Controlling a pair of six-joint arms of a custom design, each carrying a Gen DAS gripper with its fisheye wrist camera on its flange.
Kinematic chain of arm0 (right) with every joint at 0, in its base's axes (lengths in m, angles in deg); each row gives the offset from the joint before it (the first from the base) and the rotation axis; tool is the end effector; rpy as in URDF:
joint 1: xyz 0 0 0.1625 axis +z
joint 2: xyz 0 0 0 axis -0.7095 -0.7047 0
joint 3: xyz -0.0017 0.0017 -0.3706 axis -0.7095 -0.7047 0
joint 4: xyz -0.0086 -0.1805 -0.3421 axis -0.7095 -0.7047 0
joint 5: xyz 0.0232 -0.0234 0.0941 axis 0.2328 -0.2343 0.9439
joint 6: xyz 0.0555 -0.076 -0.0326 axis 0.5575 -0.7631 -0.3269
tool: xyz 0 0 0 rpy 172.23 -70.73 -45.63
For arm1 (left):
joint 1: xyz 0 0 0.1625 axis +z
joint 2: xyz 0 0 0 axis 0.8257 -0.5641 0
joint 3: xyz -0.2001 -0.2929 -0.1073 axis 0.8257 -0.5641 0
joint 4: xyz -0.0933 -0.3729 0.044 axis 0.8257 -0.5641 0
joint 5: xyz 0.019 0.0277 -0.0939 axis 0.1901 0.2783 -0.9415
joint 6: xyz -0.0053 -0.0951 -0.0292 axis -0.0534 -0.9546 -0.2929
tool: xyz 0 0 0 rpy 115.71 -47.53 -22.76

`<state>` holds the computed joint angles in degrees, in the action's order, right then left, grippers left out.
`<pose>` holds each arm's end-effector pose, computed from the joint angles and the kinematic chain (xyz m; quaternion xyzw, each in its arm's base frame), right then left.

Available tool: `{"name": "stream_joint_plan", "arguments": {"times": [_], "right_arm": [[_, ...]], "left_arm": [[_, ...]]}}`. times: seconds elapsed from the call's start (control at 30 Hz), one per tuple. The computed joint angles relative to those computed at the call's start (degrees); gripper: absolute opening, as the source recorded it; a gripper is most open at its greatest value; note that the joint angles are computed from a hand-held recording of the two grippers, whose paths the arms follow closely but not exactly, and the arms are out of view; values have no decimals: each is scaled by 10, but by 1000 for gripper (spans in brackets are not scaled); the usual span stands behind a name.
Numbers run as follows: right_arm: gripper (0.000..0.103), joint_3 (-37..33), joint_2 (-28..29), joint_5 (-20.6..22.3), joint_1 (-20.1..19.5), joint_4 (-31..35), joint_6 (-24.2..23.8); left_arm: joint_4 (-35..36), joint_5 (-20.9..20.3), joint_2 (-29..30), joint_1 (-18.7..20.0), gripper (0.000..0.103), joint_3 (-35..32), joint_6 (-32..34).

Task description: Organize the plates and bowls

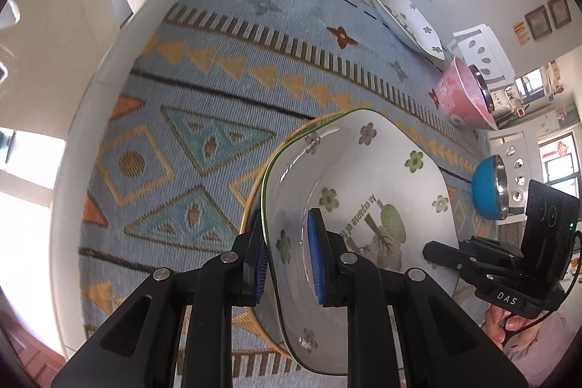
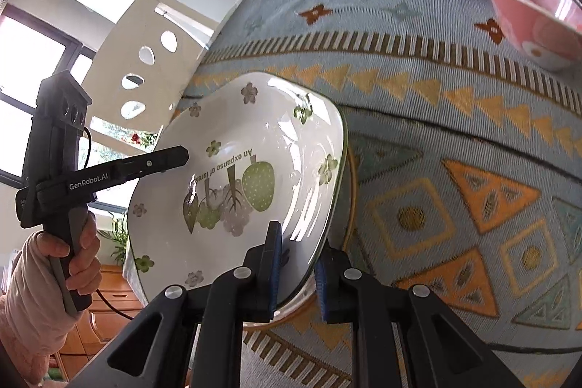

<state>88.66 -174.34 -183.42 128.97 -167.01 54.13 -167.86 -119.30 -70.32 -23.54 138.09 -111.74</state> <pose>0.0618 -0.4786 0.2901 0.2515 -0.9624 -0.0202 0.1004 -0.3098 -0.4126 0.0425 -0.0898 0.9561 -0.2064 0.1874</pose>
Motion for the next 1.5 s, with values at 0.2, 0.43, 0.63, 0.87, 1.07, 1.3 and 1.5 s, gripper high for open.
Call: {"name": "stream_joint_plan", "arguments": {"times": [0.2, 0.43, 0.63, 0.87, 1.07, 1.3, 1.5], "right_arm": [[16, -6, 5, 2, 0, 4, 2], [16, -13, 4, 0, -1, 17, 18], [16, -19, 10, -6, 3, 25, 42], [17, -24, 13, -8, 4, 33, 82], [17, -39, 19, -1, -1, 58, 110], [17, -65, 35, 0, -2, 99, 155], [17, -68, 37, 9, -5, 102, 169]], "left_arm": [[8, 1, 0, -1, 16, -3, 1], [26, -3, 2, -1, 16, -10, -10], [63, -20, 6, 4, 21, -31, -30], [107, -37, 20, 12, 28, -65, -47], [124, -44, 24, 15, 28, -77, -59], [142, -60, 25, 20, 28, -87, -82], [163, -70, 23, 20, 28, -94, -91]]}}
